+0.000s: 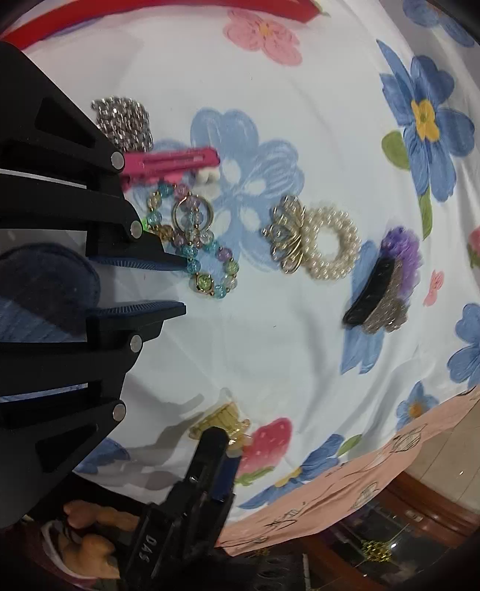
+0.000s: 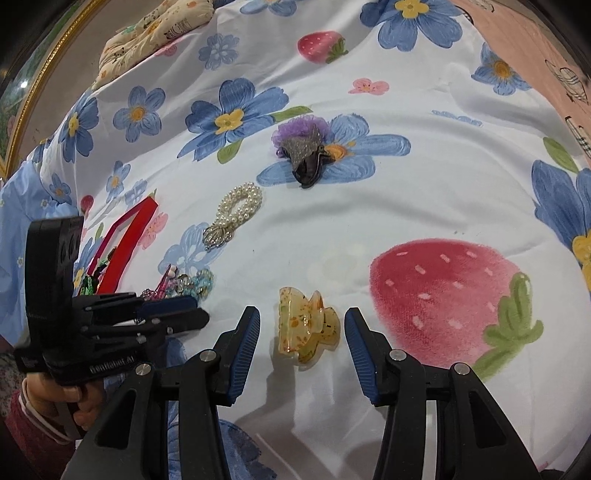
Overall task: Organize jewelry
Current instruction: 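Grasp the crystal bead bracelet with the left tool while the right tool grasps the amber hair claw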
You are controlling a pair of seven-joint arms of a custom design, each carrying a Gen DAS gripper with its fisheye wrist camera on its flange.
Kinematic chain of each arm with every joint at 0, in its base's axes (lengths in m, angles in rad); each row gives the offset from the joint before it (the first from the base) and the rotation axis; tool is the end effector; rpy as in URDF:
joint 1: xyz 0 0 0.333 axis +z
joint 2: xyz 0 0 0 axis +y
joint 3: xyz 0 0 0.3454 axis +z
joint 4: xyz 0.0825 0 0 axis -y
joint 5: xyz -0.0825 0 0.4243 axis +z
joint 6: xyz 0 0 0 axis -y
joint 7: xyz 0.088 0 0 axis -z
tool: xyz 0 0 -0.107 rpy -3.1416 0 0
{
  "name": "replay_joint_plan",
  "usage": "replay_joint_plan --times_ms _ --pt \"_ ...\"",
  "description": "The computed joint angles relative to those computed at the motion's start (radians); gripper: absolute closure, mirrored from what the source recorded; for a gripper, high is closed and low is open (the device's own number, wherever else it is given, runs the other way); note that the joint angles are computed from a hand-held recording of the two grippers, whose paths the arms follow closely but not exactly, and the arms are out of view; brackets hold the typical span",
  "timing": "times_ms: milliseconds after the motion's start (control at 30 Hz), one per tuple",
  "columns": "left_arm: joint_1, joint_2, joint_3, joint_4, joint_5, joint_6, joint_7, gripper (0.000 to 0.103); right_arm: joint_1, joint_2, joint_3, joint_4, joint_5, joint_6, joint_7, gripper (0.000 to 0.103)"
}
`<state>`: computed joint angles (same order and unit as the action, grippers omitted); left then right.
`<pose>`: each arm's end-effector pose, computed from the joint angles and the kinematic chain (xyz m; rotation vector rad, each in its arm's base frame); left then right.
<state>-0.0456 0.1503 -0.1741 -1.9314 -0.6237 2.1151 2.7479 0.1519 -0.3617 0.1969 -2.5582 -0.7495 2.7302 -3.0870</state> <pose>0.6189 -0.1618 0.4323 0.7136 -2.8020 0.8104 0.4346 0.1874 0.4430 -1.1164 2.2537 -0.5625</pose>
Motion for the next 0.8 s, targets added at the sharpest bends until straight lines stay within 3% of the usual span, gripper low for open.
replay_joint_plan --times_ms 200,433,567,667,800 --pt "0.000 -0.007 -0.001 0.011 -0.031 0.016 0.021 0.087 -0.015 -0.013 0.009 -0.007 -0.023 0.014 0.033 0.054" --pt "-0.037 0.010 -0.018 0.006 0.049 0.095 0.019 0.087 -0.015 -0.004 0.003 -0.011 -0.012 0.038 0.029 0.053" --pt "-0.042 0.039 -0.019 0.034 0.081 0.070 -0.013 0.091 0.001 0.015 -0.001 0.003 0.011 0.012 -0.008 0.054" --pt "-0.036 0.025 -0.023 0.014 0.068 0.085 0.034 0.096 0.009 0.024 -0.003 0.009 0.021 -0.011 -0.020 0.070" --pt "-0.027 0.010 -0.019 0.009 0.043 0.063 0.045 0.097 0.015 0.026 0.001 0.018 0.013 -0.038 -0.024 0.072"
